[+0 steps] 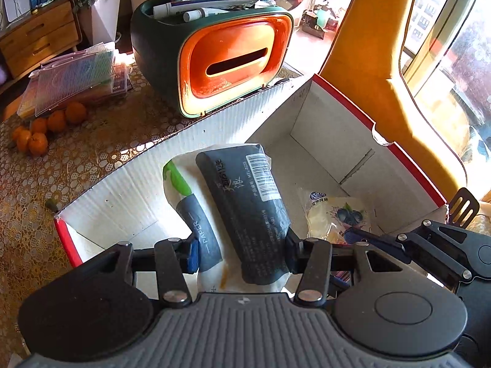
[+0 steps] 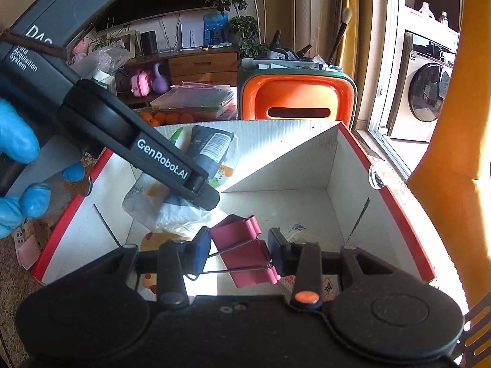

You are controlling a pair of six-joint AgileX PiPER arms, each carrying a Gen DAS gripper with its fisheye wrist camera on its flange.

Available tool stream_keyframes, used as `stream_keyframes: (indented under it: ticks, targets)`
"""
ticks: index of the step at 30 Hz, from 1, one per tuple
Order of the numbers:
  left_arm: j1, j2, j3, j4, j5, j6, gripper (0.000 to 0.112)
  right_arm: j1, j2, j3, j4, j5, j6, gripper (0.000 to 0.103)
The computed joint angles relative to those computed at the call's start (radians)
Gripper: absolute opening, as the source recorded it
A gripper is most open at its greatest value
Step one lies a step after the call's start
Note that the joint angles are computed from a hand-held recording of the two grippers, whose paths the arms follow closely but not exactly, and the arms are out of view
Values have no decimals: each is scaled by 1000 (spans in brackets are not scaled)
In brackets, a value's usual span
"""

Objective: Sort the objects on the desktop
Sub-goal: 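Lower the paper towel pack and binder clip into the box and release both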

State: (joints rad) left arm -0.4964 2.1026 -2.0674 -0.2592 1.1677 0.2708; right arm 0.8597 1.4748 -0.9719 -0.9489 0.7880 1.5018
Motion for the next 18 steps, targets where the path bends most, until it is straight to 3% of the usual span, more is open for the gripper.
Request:
stream_keyframes:
  ticks: [4,12,18]
  targets:
    - [-10,16,-4,28,-16,9,49,-11,26,-10,19,-8,-21,39]
    - [5,65,-68,-10,41,10,52,-35,49,-3,53,-45,-49,39]
    - [-1,53,-37,-1,13,-1,58,-34,58,-4,70,-48,-70,40]
